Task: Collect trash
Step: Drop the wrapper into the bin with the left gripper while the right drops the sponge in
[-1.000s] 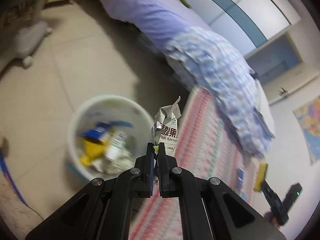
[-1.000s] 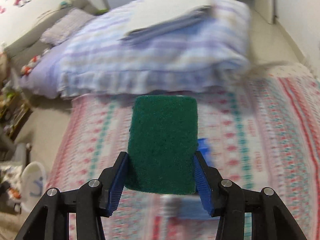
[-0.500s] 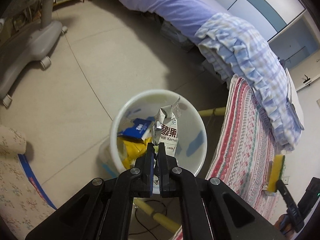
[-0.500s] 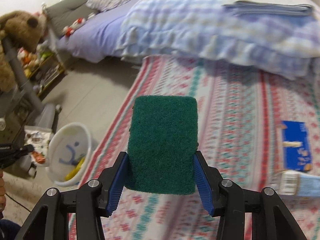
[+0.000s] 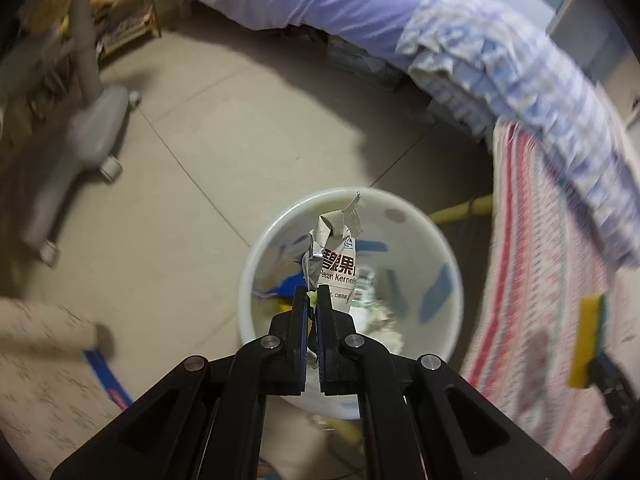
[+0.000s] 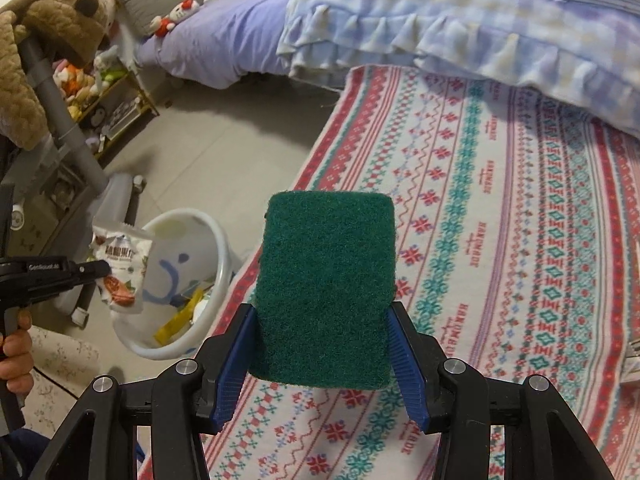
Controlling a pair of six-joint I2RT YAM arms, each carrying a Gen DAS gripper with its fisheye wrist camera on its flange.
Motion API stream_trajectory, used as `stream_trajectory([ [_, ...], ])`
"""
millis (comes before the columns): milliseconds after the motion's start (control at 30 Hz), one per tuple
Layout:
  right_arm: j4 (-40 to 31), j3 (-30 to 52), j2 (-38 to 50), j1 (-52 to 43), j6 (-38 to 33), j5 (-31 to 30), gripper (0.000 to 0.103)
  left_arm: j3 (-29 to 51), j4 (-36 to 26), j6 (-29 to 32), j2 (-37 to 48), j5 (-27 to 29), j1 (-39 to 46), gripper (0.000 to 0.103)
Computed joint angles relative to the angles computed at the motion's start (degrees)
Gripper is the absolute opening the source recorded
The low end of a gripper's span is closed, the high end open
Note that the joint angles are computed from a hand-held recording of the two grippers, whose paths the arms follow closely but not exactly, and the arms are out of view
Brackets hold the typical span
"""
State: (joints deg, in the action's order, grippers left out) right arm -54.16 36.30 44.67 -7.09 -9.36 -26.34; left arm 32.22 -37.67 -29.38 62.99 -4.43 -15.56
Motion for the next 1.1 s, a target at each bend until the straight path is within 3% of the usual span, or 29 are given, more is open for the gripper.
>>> stream_trajectory([
  [200,2.24,-1.63,0.55,3.72,2.78,1.60,0.057,0.08,2.95,1.78,8.07,1.34,2.20,0.005],
  [367,3.36,-2.56,0.62,6.33,4.33,2.53,0.057,0.32,2.43,2.15,7.53,-1.82,1.95,0.037],
  [500,3.65,-2.69,0.71,6.49,4.35,2.48,0.057,0.34,1.73,2.09,5.25,-2.83,1.19,0.038],
  [700,3.88,-2.70,0.35,7.97,5.35,2.60,0.057,-0.34,-1.56,1.00,-1.99,3.84,5.73,0.038],
  [833,5.07,-3.09,-0.19,11.24,7.72,2.15,0.057,-1.17,-5.05,-0.14,-8.32,4.31,8.67,0.038],
  [900,6.60,-3.53,0.80,13.81,10.92,0.35,0.057,-1.95,-6.07,0.13,-10.23,5.54,11.62,0.038],
  [1000,10.17,-4.06,2.34,19.41,16.58,-0.57,0.057,-3.32,-7.03,2.76,-12.13,11.83,20.03,0.038],
  [1100,15.41,-3.64,5.33,29.96,23.44,2.67,0.058,-3.70,-7.46,4.23,-12.54,15.12,24.25,0.038],
])
